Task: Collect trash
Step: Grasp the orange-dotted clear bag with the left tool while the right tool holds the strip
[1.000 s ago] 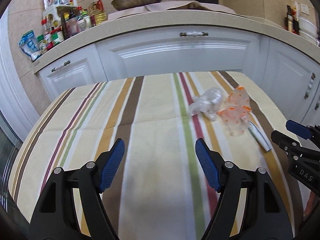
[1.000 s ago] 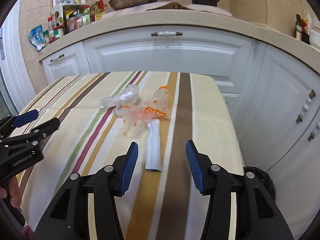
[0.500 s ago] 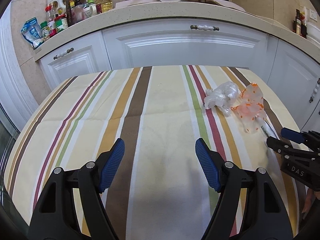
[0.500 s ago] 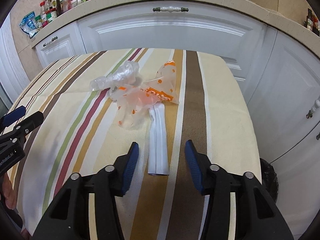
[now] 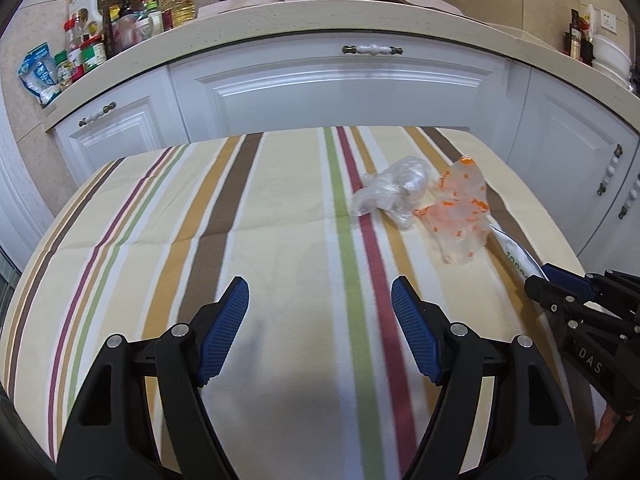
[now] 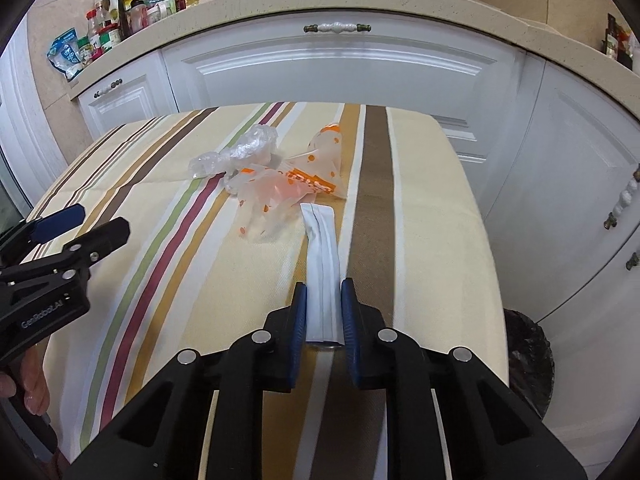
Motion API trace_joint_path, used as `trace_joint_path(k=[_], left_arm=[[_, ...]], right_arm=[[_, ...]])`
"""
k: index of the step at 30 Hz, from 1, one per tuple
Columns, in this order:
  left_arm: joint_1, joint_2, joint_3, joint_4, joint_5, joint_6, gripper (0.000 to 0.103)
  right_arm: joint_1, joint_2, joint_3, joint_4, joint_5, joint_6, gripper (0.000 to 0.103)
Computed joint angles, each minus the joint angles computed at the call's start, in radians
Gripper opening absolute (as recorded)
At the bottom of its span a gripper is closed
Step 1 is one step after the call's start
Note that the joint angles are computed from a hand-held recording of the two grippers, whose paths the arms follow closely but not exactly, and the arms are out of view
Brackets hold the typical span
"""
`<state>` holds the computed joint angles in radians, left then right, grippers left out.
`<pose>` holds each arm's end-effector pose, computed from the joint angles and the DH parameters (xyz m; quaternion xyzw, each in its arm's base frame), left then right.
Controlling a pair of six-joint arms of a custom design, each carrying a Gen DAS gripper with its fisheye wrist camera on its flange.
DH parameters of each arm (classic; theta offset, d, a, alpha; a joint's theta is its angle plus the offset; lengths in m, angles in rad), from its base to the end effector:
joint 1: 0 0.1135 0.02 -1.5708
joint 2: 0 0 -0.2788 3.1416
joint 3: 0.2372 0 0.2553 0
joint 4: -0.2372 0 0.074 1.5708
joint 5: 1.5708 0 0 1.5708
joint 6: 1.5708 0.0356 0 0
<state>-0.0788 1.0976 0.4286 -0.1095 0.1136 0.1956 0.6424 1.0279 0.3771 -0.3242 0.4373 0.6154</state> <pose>0.2017 -0.0200 0.1780 0.1477 0.9094 -0.0298 0.3876 0.1446 0.0894 0.1617 0.0511 0.9340 0.0009 0.3537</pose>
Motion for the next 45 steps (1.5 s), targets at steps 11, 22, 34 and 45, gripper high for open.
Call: trace_joint_path(k=[11,22,34,45], left_arm=[[-0.21,0.045,0.03,0.024,-0.058,-0.109,0.073],[-0.371,0.235,0.1,0.141,-0.165,-0.19,0.073],[-0.382,0.353,0.16,0.161,-0.138,-0.215,0.037],[-0.373,0.288,0.121,0.159,-0.117,-0.195,0.013]], right_arm=[[-0.049,-0.2,-0.028,-0.084,0.104,-0.028,0.018],[-0.262,-0.249,-0.065,0.031,-0.011,-0.167,0.018],[-0.355,-0.259,-0.093,0.069,-0.115,-0.212,0.018],[-0.351,-0.287,-0.1,0.048,-0.105,-0.201,0.018]])
